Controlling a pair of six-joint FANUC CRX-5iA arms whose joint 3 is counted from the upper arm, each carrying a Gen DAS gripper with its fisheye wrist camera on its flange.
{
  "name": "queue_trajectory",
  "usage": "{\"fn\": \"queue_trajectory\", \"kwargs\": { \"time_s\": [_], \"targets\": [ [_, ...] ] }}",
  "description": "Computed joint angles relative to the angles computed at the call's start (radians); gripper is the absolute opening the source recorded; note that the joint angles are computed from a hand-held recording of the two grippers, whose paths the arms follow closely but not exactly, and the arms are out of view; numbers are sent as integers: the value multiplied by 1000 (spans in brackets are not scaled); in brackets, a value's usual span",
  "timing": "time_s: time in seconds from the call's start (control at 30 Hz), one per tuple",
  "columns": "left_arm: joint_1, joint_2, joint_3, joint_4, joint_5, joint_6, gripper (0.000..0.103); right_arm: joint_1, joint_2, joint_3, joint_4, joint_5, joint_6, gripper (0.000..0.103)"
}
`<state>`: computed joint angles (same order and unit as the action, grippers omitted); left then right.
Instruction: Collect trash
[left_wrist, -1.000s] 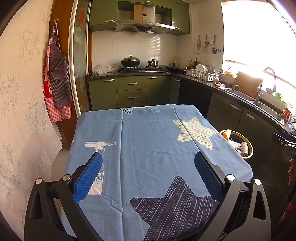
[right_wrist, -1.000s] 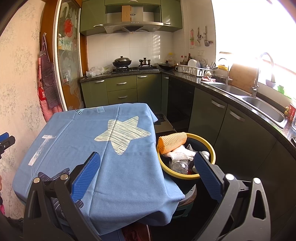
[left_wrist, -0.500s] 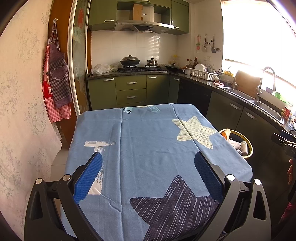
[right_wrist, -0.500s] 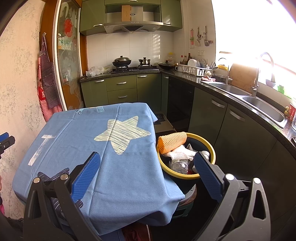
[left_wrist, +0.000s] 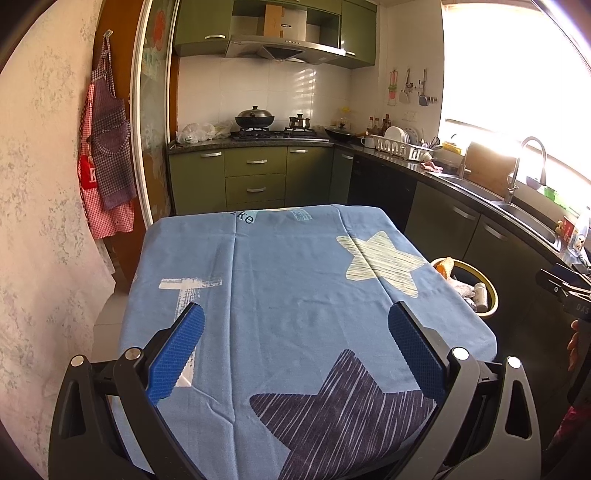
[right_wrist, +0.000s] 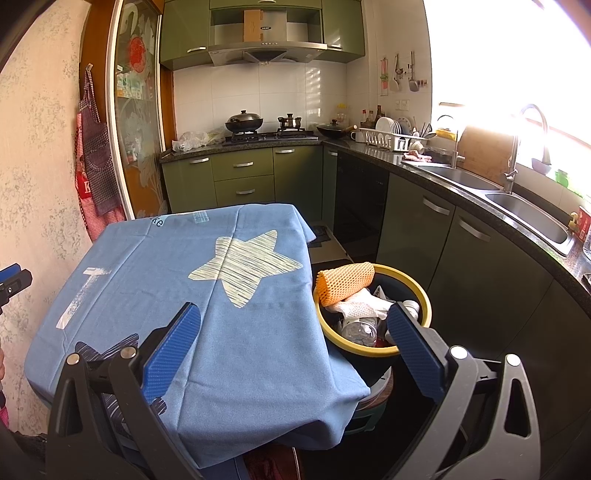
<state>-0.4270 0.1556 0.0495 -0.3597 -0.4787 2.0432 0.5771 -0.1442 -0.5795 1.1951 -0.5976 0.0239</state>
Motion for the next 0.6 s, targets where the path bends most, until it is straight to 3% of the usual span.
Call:
{"fn": "queue_trajectory", "kwargs": {
  "time_s": [0.07, 0.3, 0.6],
  "targets": [
    [-14, 7, 20, -52, -24, 40, 98, -2, 2, -4, 7, 5, -6, 96],
    [-8, 17, 36, -40, -38, 32, 98, -6, 7, -12, 15, 13, -19, 96],
    [59, 98, 78, 136, -54, -130, 98, -19, 62, 38, -58, 46, 60, 96]
  ]
}}
